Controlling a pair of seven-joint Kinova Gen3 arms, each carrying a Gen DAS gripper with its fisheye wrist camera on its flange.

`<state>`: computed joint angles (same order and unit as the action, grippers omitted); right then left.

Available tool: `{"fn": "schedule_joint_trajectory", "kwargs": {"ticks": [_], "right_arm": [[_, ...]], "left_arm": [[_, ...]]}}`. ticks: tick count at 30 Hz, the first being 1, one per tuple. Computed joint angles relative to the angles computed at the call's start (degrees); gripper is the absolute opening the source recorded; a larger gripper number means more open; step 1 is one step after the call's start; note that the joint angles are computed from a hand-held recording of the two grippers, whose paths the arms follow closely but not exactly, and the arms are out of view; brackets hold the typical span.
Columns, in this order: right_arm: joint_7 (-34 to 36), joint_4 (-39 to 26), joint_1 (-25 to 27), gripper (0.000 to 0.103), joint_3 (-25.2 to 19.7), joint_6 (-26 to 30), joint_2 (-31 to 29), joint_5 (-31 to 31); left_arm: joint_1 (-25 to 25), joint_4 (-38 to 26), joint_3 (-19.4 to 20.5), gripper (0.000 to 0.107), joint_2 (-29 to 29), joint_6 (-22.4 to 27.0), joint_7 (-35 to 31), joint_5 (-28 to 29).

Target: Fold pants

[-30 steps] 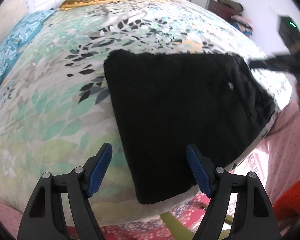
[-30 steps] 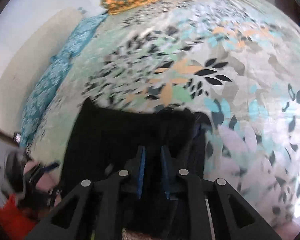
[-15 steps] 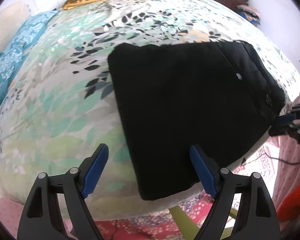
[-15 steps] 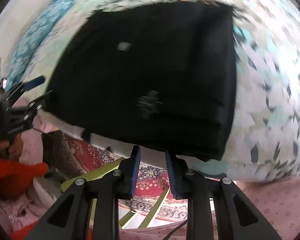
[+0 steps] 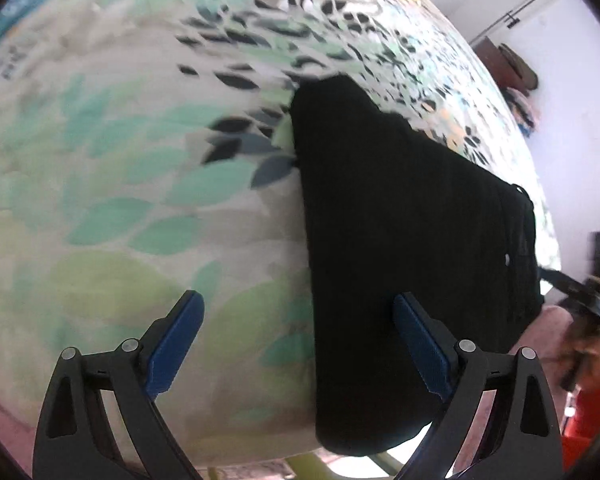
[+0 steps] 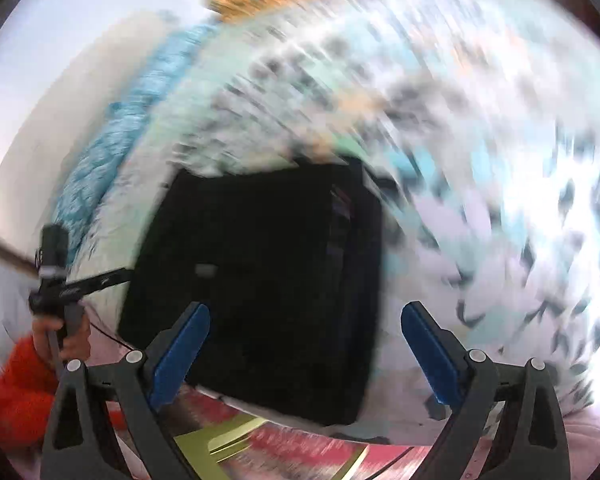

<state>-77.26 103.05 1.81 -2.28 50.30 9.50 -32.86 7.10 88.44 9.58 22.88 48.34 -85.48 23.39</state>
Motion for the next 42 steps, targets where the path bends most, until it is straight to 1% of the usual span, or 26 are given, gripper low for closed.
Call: {"fn": "schedule_joint_trajectory", "kwargs": {"ticks": [1, 4, 6, 8, 10, 12, 13, 15, 16, 18, 20, 22, 25, 27, 28, 29, 30, 31, 32, 33, 34, 35, 37, 39, 40, 42], "right_arm": [[1.99, -0.04, 2.32, 0.096, -0.73, 0.91, 1.71, -2.33], [8.16, 1.87, 10.28, 0.098, -6.12, 0.71, 4.78, -9.32], [12.82, 2.69, 15.58, 0.098, -10.36, 1.43, 5.99, -13.98], [15.92, 2.75, 17.68, 0.093, -12.36, 3.79, 7.92, -17.71], [17.27, 3.65, 15.54, 0.092, -11.86, 2.83, 7.52, -17.72], [15.77, 3.22, 10.39, 0.092, -8.6, 1.76, 6.51, -14.81], [15.09, 3.09, 8.44, 0.092, -7.04, 1.67, 6.21, -14.21], [16.18, 3.93, 4.96, 0.091, -3.06, 1.54, 5.79, -15.62], [16.74, 4.34, 4.34, 0.091, -2.07, 1.47, 5.74, -16.47], [16.77, 4.77, 4.24, 0.091, -2.22, 0.69, 5.81, -17.32], [17.32, 4.87, 4.2, 0.092, -2.42, -0.26, 6.5, -17.72], [16.9, 4.73, 4.03, 0.092, -2.51, -0.5, 6.4, -17.58], [16.62, 4.03, 4.04, 0.092, -2.74, -0.75, 7.14, -17.8], [17.2, 4.27, 4.47, 0.094, -3.08, -1.03, 7.39, -18.77], [17.3, 4.47, 4.57, 0.094, -3.14, -1.14, 7.27, -19.16], [16.84, 4.39, 4.72, 0.094, -3.54, -1.32, 7.28, -19.0], [15.89, 3.93, 3.81, 0.092, -3.06, -1.21, 7.23, -17.89], [15.58, 3.57, 2.96, 0.082, -2.11, -0.71, 6.96, -16.95], [15.79, 3.44, 3.06, 0.072, -2.22, -0.32, 6.92, -16.94], [16.08, 3.59, 4.22, 0.059, -3.36, 0.16, 6.79, -17.86], [16.53, 4.0, 4.45, 0.052, -3.45, -0.03, 6.33, -18.6], [16.62, 4.32, 4.22, 0.049, -3.39, -0.39, 5.64, -18.87], [18.22, 5.21, 4.49, 0.041, -3.44, -0.68, 4.1, -21.41], [20.07, 4.68, 5.06, 0.039, -3.72, 0.0, 3.11, -24.46], [20.11, 3.65, 4.28, 0.038, -3.17, 0.39, 2.95, -24.59], [19.15, -0.6, 2.36, 0.038, -2.71, 0.83, 3.36, -23.24]], "left_arm": [[-0.1, 0.04, 0.22, 0.096, 0.21, -0.35, -0.56, 0.42], [0.9, -0.16, 0.31, 0.096, 0.71, -1.34, -0.33, 0.35], [2.86, -1.28, -0.19, 0.096, 1.28, -1.06, 1.87, -1.71], [4.94, -2.45, -0.82, 0.097, 1.6, -0.81, 4.22, -4.8], [8.92, -4.03, -2.84, 0.098, 1.74, -0.45, 7.06, -9.45], [11.16, -4.93, -3.48, 0.098, 1.57, -0.27, 9.03, -13.81], [11.16, -4.96, -3.09, 0.098, 1.45, -0.33, 9.61, -15.12], [12.06, -5.26, -3.6, 0.098, 1.36, -0.12, 10.33, -16.47], [12.41, -5.0, -4.25, 0.098, 1.13, -0.19, 9.96, -16.14], [13.02, -4.61, -5.4, 0.098, 0.83, -0.39, 9.17, -15.37], [12.24, -4.46, -4.22, 0.098, 0.75, -0.52, 9.62, -16.12], [12.9, -4.91, -4.81, 0.098, 1.06, -0.47, 9.69, -16.24], [11.61, -4.72, -2.47, 0.098, 1.04, -0.85, 11.03, -18.26], [11.76, -4.52, -2.88, 0.098, 1.01, -1.05, 10.6, -17.65], [10.86, -4.35, -2.26, 0.098, 1.0, -1.11, 9.69, -16.57], [8.91, -3.7, -0.75, 0.094, 1.01, -1.59, 8.22, -14.55], [6.25, -3.48, 1.81, 0.085, 1.43, -1.78, 6.86, -12.22], [4.49, -3.28, 3.84, 0.05, 1.88, -1.95, 6.41, -9.89], [3.2, -2.02, 4.82, 0.043, 1.28, -3.05, 5.97, -8.49], [2.97, -0.74, 5.06, 0.031, 0.22, -4.7, 5.08, -8.03], [3.81, -0.3, 4.32, 0.027, -0.52, -5.45, 5.11, -8.16], [4.19, 0.28, 3.72, 0.023, -1.45, -6.28, 4.63, -7.36], [4.75, 0.69, 1.88, 0.022, -2.89, -6.84, 2.66, -4.25], [3.37, 0.04, 1.94, 0.021, -3.47, -6.63, 0.78, -1.46], [2.58, -0.74, 1.93, 0.021, -3.56, -6.32, -0.24, -0.11], [2.69, -2.82, 0.86, 0.021, -3.35, -5.92, -0.41, -0.17]]}}
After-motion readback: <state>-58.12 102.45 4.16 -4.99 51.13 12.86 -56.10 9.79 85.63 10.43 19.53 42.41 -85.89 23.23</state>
